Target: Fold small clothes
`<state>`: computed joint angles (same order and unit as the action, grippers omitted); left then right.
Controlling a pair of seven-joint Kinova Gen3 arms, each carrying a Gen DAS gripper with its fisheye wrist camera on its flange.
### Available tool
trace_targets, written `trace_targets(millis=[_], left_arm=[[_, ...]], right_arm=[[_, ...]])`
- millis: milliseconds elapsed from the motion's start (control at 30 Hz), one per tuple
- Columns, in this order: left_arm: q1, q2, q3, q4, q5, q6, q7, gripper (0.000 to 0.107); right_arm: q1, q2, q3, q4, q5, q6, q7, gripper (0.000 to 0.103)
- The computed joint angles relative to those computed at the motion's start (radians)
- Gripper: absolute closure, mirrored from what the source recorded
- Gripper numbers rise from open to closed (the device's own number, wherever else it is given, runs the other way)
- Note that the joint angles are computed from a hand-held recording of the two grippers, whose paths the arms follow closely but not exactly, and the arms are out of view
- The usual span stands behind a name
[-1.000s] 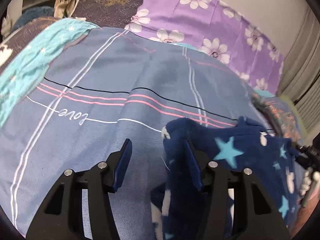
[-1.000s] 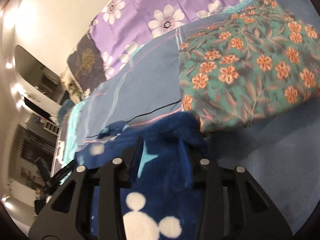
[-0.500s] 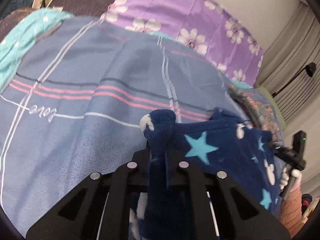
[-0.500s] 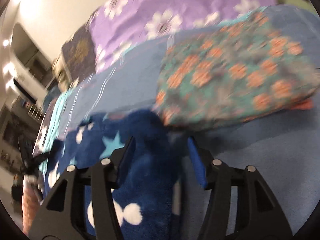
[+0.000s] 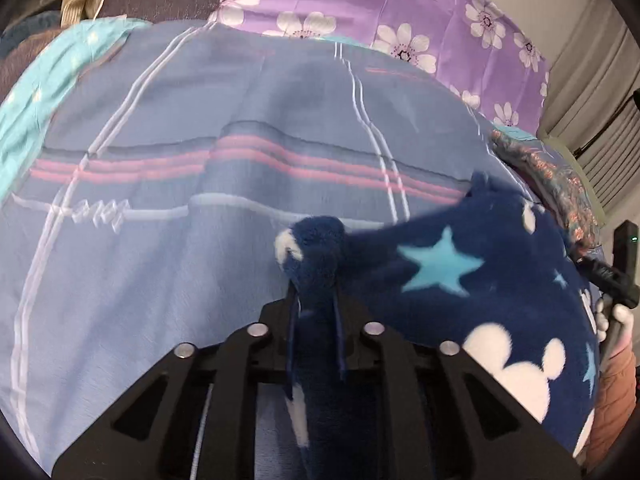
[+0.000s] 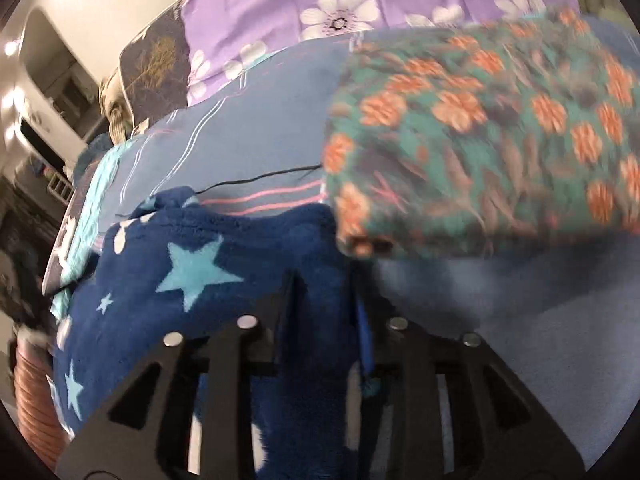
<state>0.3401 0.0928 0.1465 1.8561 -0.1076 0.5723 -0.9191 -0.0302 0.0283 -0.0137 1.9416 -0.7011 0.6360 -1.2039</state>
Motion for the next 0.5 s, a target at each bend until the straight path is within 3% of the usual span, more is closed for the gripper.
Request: trace_targets(millis=[100, 200, 267, 400, 500], left_arm=[[-0.013, -0.085, 0.008, 0.066, -0.001, -0.06, 0.047, 0.085], [-0.022, -0.217, 0.052, 0.126, -0.077, -0.064, 0.149, 0.071], [-0.014, -0.308, 0.106, 0.162, -0.106, -0.053, 0.205, 0.066], [-0.054, -0.458, 0.275, 0.24, -0.064, -0.063, 0.242, 0.065], [-0.085, -0.475, 0.414, 0.269, -0.086, 0.001, 0.361, 0.064]], right_arm=[[0.022, -0.094, 0.003, 0.042, 0.029, -0.005, -0.01, 0.07], [-0.073, -0.222, 0.096, 0.087, 0.1, 0.022, -0.068, 0.07], [-0.098, -0.312, 0.123, 0.13, 0.082, 0.054, -0.047, 0.07], [-0.066, -0.497, 0.077, 0.242, -0.024, 0.142, 0.03, 0.07], [-0.005, -0.57, -0.043, 0.312, 0.049, 0.16, -0.06, 0.071]])
